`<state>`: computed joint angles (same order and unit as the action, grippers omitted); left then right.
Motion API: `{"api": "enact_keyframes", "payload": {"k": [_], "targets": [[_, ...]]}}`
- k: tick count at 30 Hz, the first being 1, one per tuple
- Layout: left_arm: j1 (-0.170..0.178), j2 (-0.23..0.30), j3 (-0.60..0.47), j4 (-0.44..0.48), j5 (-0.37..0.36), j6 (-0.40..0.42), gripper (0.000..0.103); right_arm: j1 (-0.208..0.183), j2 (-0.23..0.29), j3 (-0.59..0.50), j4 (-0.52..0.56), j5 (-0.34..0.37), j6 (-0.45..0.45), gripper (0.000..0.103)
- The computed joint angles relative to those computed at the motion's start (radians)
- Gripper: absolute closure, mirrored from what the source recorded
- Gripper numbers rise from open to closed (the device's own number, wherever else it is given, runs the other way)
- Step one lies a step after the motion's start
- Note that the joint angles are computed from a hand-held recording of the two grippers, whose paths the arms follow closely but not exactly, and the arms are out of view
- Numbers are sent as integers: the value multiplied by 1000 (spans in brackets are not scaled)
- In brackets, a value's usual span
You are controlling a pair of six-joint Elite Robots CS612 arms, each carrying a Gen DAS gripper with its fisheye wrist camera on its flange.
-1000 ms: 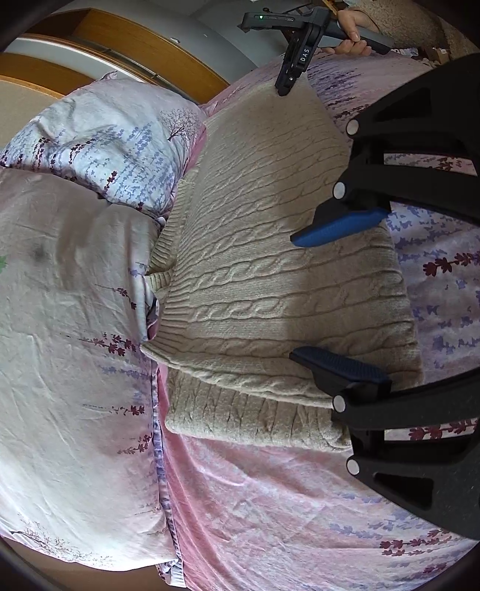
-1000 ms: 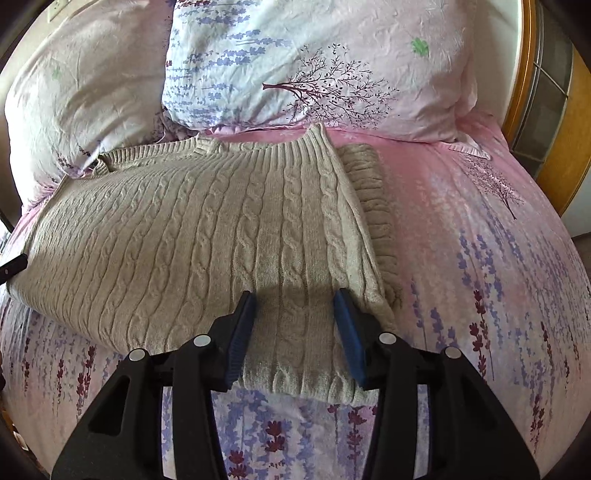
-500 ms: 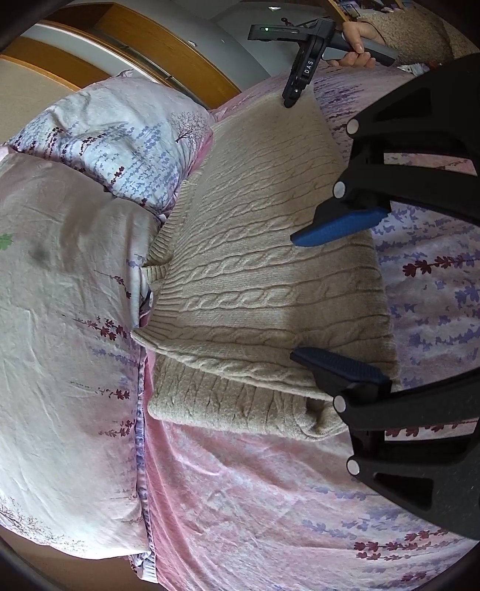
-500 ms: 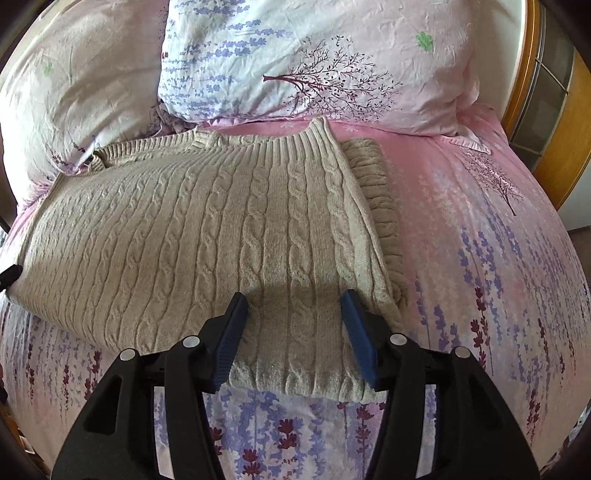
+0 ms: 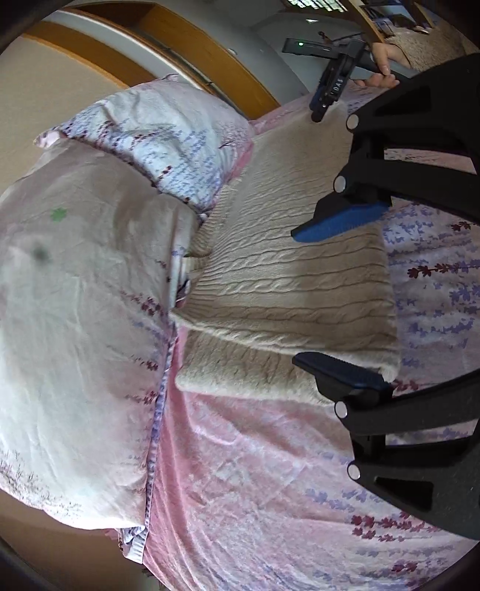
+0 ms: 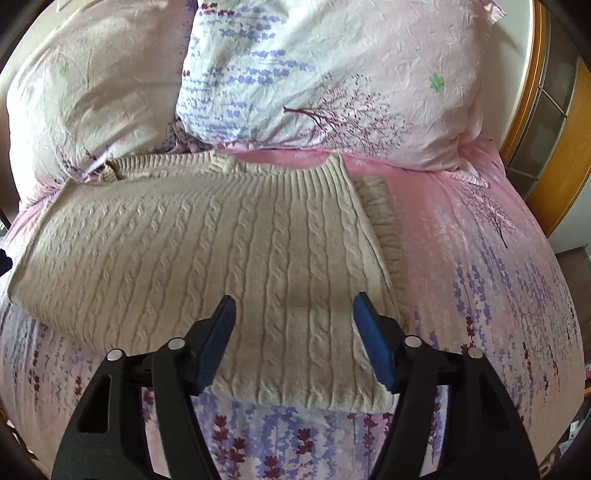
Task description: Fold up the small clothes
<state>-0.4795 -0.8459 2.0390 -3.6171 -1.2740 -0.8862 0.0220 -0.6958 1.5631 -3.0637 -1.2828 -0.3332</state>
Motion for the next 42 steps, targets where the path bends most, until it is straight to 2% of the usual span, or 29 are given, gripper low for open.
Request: {"api": "enact_keyframes", "payload": {"k": [2, 5, 9, 13, 17, 21, 24, 27, 31, 32, 34, 35, 36, 39, 42], "targets": [[21, -1, -1, -13, -15, -26, 30, 8, 1, -16, 12, 20, 13, 30], [59, 10, -15, -13, -73, -83, 29, 30, 8, -42, 29, 20, 29, 24], [95, 38, -36, -46, -155, -152, 29, 60, 25, -78, 59, 12, 48, 24], [103, 47, -58, -17, -179, -138, 28, 83, 40, -94, 54, -21, 68, 23], [108, 50, -76, 27, -182, -118, 27, 103, 51, -98, 38, -101, 48, 19], [117, 57, -92, 67, -204, -115, 27, 97, 51, -96, 45, -85, 55, 17], [114, 63, -101, 70, -188, -97, 27, 94, 53, -97, 48, -75, 59, 16], [119, 70, -112, 62, -203, -99, 28, 94, 55, -97, 42, -75, 57, 15], [125, 78, -125, 62, -222, -112, 34, 93, 58, -99, 42, -68, 58, 15], [126, 81, -128, 56, -230, -118, 41, 93, 57, -97, 39, -67, 60, 15], [128, 90, -131, 36, -246, -144, 46, 92, 59, -97, 37, -65, 62, 14], [133, 97, -136, 20, -273, -157, 55, 93, 59, -97, 36, -65, 64, 14], [138, 108, -142, 0, -306, -183, 59, 93, 59, -97, 36, -64, 64, 14], [139, 121, -151, -29, -321, -225, 62, 93, 58, -95, 35, -65, 66, 14], [138, 126, -160, -22, -324, -253, 72, 92, 58, -94, 37, -62, 65, 14]]}}
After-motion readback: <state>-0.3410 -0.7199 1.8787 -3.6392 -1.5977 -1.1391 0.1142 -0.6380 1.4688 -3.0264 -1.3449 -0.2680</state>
